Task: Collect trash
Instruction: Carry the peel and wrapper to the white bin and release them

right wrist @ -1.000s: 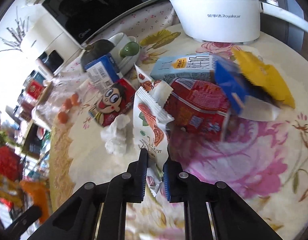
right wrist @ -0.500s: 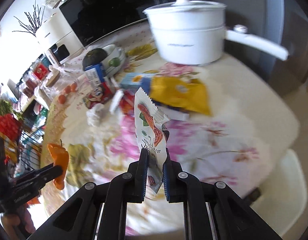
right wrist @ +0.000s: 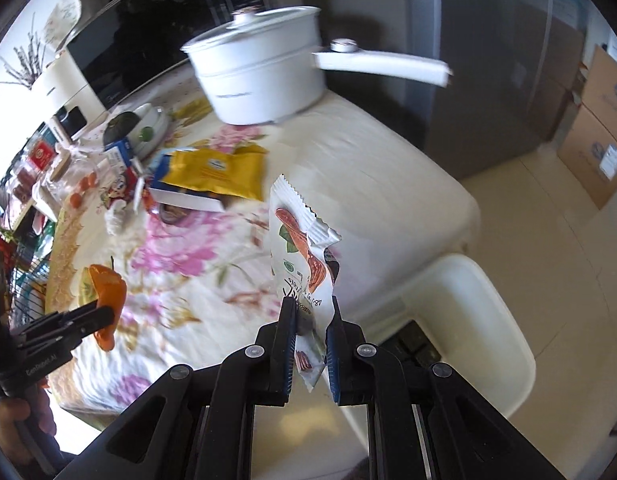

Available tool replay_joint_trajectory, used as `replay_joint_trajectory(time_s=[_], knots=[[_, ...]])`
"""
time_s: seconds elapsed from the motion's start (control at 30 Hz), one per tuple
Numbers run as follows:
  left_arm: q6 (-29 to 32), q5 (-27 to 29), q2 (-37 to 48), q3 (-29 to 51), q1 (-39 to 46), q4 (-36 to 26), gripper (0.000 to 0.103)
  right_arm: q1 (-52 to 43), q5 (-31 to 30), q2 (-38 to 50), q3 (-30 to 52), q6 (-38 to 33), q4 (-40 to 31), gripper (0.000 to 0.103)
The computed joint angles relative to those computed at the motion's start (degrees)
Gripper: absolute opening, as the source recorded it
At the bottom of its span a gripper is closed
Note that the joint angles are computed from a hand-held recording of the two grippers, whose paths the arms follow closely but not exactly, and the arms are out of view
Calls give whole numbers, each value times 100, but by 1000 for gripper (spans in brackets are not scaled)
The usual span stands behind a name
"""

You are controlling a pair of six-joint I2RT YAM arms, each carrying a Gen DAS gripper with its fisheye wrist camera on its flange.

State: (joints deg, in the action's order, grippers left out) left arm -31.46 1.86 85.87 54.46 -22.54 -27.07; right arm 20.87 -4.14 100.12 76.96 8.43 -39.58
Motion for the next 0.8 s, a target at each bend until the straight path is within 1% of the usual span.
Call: replay_joint_trajectory(time_s=[0.07,0.13,0.3,0.4,0.53,0.67,0.8], knots=[[-62,-115,235,178,-296,75,29,-205,-57,79,37,0,-291,14],[-93,-204,544,427,-593,114,29,-402,-288,37,7,-120,-319,14],[-148,-292,1407,1178,-1166,155,29,-875,-569,-103,-126,-238,-368,14],[-79,-241,1955,1677,-1388,184,29,-1084,-504,-158,-253,-342,-377,14],[-5,-199,2640,2362,-1670,140,29,-1383,-571,-208,-358,-460,-424,14],[108,-159,3273,3082,-1835,38,29,-1605,-369,-194,-446,-649,-427,14],[149,-146,3617,3499,-1914,-20,29,-1884,-347,-115,-483,-796,-457,14]])
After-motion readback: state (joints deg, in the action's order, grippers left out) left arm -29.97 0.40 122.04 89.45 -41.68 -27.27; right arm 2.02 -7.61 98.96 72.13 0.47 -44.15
